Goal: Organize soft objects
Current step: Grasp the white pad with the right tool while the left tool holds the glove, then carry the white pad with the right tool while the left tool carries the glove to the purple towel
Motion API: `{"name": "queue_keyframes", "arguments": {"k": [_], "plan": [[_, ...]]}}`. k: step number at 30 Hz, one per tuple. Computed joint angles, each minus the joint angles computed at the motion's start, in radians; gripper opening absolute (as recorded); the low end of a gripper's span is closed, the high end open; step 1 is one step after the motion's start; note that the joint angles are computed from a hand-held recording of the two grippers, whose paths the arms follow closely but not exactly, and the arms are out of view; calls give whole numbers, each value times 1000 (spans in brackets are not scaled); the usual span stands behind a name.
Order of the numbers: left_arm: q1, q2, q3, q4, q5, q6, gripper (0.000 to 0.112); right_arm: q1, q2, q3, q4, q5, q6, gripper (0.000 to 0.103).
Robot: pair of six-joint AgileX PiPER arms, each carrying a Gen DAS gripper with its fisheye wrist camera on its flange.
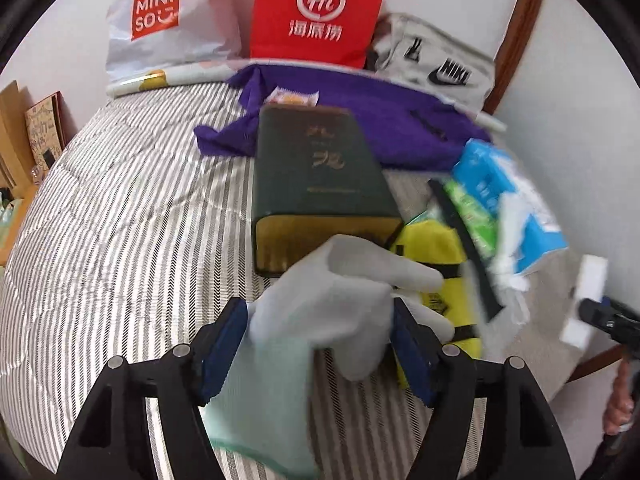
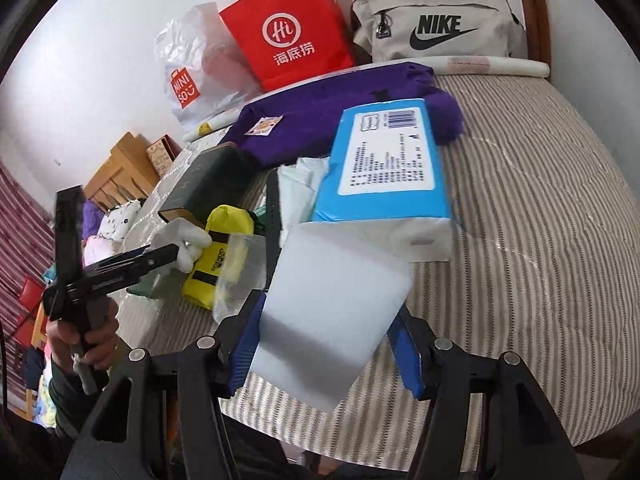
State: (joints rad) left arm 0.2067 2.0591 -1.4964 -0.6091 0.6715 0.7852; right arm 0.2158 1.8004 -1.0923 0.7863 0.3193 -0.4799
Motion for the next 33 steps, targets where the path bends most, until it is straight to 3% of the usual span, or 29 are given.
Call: {"name": "queue_keyframes", "arguments": {"k": [3,6,9,20,33], "plan": [[15,28,-16,-42,12,0,66,12,5,6,-177,-20,150,59],[11,15,15,-33,-37,3,38,9,24,7,-240,-10,192,59],[29,9,28,-73,-11,57,15,18,47,-1,-361,-11,305,59],[66,-95,158,-124,-12,132,13,-9,95,-25,-224,-5,200,59],[96,-168,176,-154,43,136,13,2,74,-48,-354,36,328,59]]}}
